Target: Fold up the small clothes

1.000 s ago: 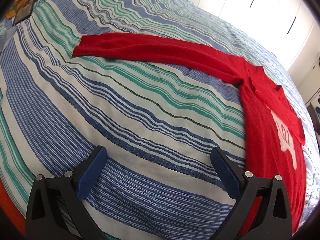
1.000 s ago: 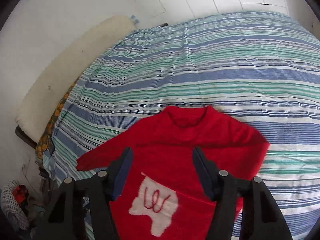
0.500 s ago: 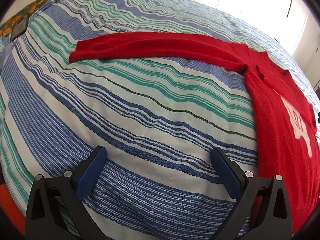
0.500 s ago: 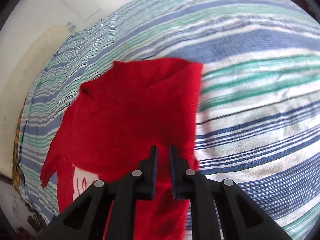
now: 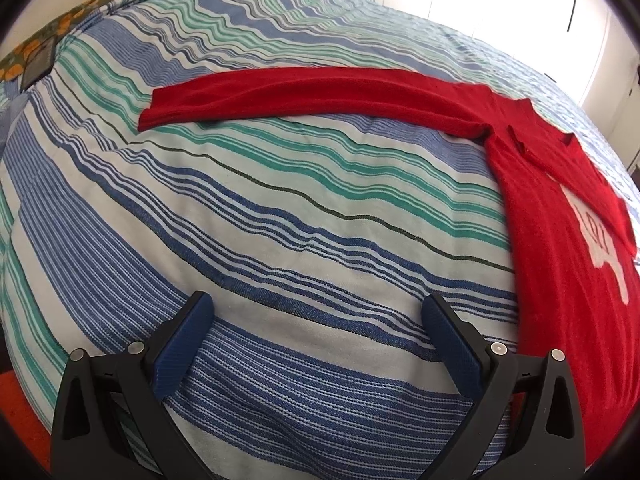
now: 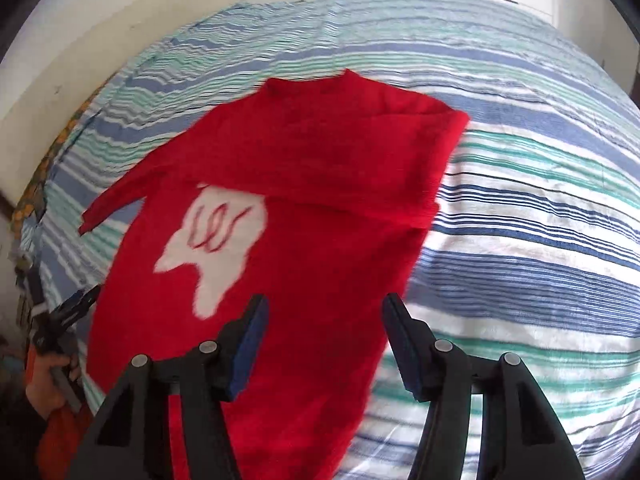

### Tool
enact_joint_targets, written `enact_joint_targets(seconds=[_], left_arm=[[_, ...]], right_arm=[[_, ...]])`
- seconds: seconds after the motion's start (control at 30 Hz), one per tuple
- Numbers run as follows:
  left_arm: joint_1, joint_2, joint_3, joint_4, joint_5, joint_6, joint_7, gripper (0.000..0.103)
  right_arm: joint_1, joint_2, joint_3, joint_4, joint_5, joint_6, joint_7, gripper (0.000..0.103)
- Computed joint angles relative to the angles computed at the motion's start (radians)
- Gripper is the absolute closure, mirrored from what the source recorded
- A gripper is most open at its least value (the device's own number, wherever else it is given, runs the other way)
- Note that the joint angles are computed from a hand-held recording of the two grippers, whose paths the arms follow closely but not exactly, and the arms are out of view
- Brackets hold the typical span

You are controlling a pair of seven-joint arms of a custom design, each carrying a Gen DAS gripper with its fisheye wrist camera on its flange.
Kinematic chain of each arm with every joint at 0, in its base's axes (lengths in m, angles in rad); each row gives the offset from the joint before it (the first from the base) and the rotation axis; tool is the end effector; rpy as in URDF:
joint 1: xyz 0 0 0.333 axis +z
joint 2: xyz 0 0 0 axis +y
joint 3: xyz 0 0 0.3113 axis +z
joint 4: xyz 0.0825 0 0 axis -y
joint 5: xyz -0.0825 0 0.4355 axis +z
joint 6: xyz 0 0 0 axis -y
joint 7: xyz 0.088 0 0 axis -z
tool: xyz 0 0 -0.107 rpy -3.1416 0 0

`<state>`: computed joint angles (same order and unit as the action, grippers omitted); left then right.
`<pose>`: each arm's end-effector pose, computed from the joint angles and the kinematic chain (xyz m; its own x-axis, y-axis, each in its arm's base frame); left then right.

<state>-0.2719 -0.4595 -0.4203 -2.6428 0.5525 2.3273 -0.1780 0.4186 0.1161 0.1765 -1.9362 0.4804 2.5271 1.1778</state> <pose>0.3559 -0.2668 0.3602 0.6407 -0.7653 0.0623 -0.6103 -0.5568 -0.5635 0.5581 0.3683 0.4492 0.6418 -0.7236 -0.2540 -0.7262 -0.4669 -0.5047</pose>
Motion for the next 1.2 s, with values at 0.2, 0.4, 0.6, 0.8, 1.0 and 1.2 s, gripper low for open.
enact_joint_targets(seconds=[0.2,0.4,0.6,0.8,1.0,1.2], left_arm=[[-0.002,0.000,-0.009,0.000,0.017,-0.005,-0.015,0.000],[-0.005,0.019,-0.011,0.018,0.026,-0.031,-0.019,0.000],[-0.018,0.028,-0.011,0.027,0.038,-0.048,-0.036,0.000],[-0.023,0.034,-0.012,0.030,0.047,-0.055,-0.041,0.000],[-0.030,0.044,-0.010,0.040,0.054,-0.071,-0.049,0.000],[-0.036,0.042,-0.009,0.038,0.059,-0.072,-0.059,0.000]], right_arm=[[0.043,-0.210,0.011,-0.334,0.013,-0.021,-0.083,0.043],[0.112,-0.428,-0.037,-0.509,0.000,0.096,-0.075,0.044],[0.142,-0.414,-0.043,-0.535,-0.082,0.119,-0.013,0.039],[0.100,-0.463,-0.041,-0.568,-0.134,0.268,0.128,0.039],[-0.119,-0.396,0.033,-0.487,-0.370,0.453,0.499,0.021],[-0.395,-0.226,0.163,-0.407,-0.774,0.364,0.972,0.021]])
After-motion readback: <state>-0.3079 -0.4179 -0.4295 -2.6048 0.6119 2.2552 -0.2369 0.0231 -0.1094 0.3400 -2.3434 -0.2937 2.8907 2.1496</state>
